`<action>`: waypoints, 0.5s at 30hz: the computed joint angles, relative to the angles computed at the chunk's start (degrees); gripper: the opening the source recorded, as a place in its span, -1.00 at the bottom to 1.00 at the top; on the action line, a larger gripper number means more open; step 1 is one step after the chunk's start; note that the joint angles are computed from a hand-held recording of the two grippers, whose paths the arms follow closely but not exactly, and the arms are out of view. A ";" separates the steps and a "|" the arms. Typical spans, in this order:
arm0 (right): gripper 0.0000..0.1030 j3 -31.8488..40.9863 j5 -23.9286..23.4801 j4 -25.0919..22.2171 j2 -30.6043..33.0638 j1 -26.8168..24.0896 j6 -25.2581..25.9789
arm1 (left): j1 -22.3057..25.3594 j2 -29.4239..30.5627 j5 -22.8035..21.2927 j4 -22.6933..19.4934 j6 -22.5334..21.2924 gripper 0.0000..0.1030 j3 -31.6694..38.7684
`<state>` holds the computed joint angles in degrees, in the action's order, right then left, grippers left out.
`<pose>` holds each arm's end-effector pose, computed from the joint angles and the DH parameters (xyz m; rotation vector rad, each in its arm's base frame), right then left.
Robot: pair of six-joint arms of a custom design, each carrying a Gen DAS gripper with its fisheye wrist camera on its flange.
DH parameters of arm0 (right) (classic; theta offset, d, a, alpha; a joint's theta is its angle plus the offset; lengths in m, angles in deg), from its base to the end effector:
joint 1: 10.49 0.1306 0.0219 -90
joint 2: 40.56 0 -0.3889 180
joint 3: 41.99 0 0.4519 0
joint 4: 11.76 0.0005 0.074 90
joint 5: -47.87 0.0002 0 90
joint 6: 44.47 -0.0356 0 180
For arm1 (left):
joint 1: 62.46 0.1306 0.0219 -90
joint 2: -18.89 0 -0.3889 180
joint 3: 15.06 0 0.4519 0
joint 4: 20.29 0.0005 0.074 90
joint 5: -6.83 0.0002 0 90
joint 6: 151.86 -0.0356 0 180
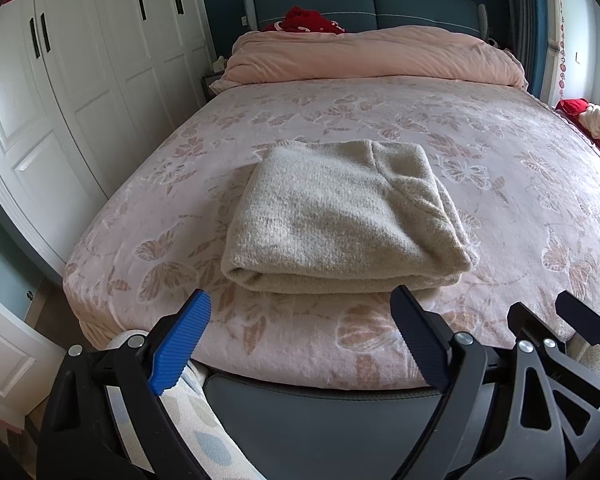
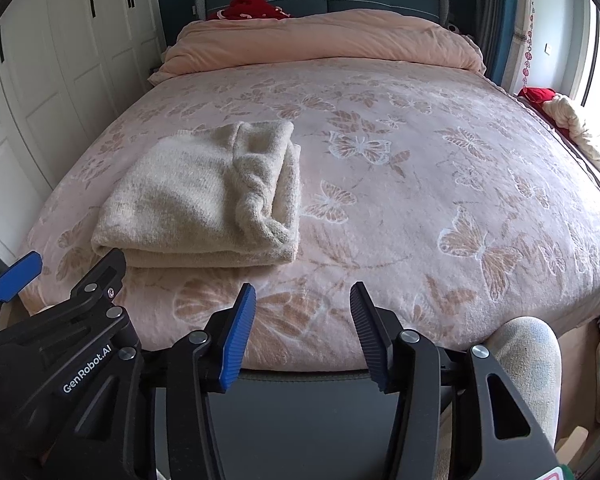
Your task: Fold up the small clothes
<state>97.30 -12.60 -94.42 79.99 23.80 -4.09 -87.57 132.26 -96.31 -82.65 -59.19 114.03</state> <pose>0.5831 0.3758 0.5163 0.4781 2.4239 -0.1015 0.6241 -0.2841 0.5309 0.3525 2.3313 0.0386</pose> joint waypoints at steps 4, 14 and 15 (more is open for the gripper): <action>-0.03 0.16 -0.05 -0.09 0.10 0.01 -0.03 | 0.02 -0.20 -0.14 0.30 -0.07 0.72 -0.38; -0.06 0.21 0.11 0.18 0.18 -0.02 0.61 | -0.05 -0.05 -0.99 -0.10 0.79 0.73 -0.14; -0.06 0.16 0.19 0.20 0.16 -0.01 0.68 | -0.04 -0.01 -1.06 -0.15 1.00 0.72 -0.14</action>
<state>97.45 -12.41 -94.22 80.15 23.80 -3.41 -87.62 132.24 -97.37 -82.81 -58.19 113.89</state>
